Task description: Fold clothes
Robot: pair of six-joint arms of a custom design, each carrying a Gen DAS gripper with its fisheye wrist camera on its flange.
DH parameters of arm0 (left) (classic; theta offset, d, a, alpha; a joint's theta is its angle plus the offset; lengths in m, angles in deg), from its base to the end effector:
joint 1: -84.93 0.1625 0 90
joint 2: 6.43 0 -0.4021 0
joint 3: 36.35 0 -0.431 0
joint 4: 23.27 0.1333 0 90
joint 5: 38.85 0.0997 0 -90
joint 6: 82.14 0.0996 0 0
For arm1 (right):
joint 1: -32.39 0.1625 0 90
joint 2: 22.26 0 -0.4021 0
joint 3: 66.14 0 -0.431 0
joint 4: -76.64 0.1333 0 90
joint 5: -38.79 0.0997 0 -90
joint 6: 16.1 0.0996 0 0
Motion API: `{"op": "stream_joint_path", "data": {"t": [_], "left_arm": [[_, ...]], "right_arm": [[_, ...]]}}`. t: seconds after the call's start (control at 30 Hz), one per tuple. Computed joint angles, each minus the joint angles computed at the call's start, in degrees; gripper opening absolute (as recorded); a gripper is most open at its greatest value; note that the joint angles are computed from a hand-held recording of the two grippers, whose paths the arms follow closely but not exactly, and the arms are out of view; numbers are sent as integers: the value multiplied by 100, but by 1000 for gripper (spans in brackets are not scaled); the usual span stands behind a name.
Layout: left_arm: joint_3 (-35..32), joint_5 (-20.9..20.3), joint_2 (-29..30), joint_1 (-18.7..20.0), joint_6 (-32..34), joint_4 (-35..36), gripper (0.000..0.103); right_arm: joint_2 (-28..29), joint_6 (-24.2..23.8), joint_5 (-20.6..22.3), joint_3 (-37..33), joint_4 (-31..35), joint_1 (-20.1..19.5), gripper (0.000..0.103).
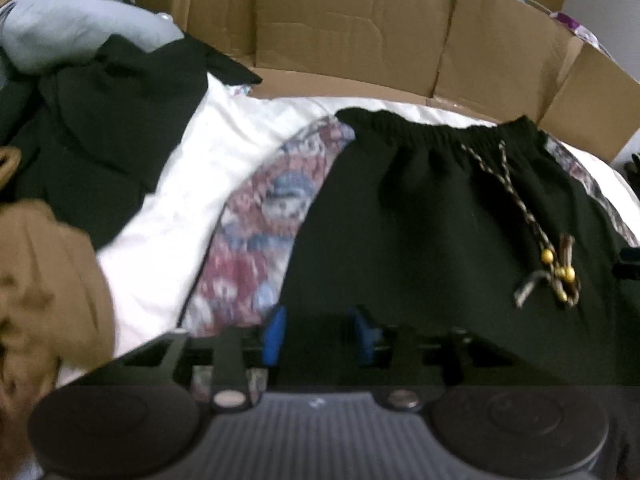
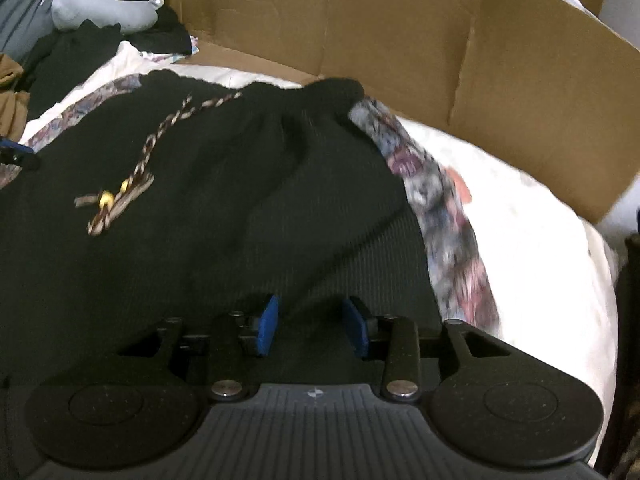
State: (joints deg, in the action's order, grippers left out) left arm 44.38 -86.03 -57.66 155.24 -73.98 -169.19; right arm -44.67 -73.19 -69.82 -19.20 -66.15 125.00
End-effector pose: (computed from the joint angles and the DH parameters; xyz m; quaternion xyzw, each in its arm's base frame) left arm -0.0630 -0.7727 0.2427 0.1371 0.8998 -0.2474 0.3322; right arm 0.1422 -0.8908 0.1009 0.4421 -0.8497 0.1424 0.2497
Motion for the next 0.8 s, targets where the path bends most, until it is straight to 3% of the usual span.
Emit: {"op": "stream_joint_path", "data": {"t": [0.23,0.33,0.4,0.47,0.57,0.67,0.8], "left_arm": [[630,157,-395,-88,-132,115,68],[817,128,-583,-111,-366,218,70],[946,244,-676,-158,-428,254,81],[1042,356,-746,-183,-530,329,85],[1167,329,-886,-173,-803,472,85],[1284,361,-1012,-204,-975,600,84],[1534,202,-1263,-319,-1098,800,77]], "right_arm": [[-604,87,-238,1017,-469,-86,55],[-868,131,-292,1306,-466,-123,57],[-995,228,-291,1446,-434,-152,58],[-1109,392,-285,1545,-295,-180,60],[-1298,377,-262,1801,-291,-211,69],[-1451,198,-336,2095,-499,-212,70],[-1623,388,-385,2279,-468,-195,70]]}}
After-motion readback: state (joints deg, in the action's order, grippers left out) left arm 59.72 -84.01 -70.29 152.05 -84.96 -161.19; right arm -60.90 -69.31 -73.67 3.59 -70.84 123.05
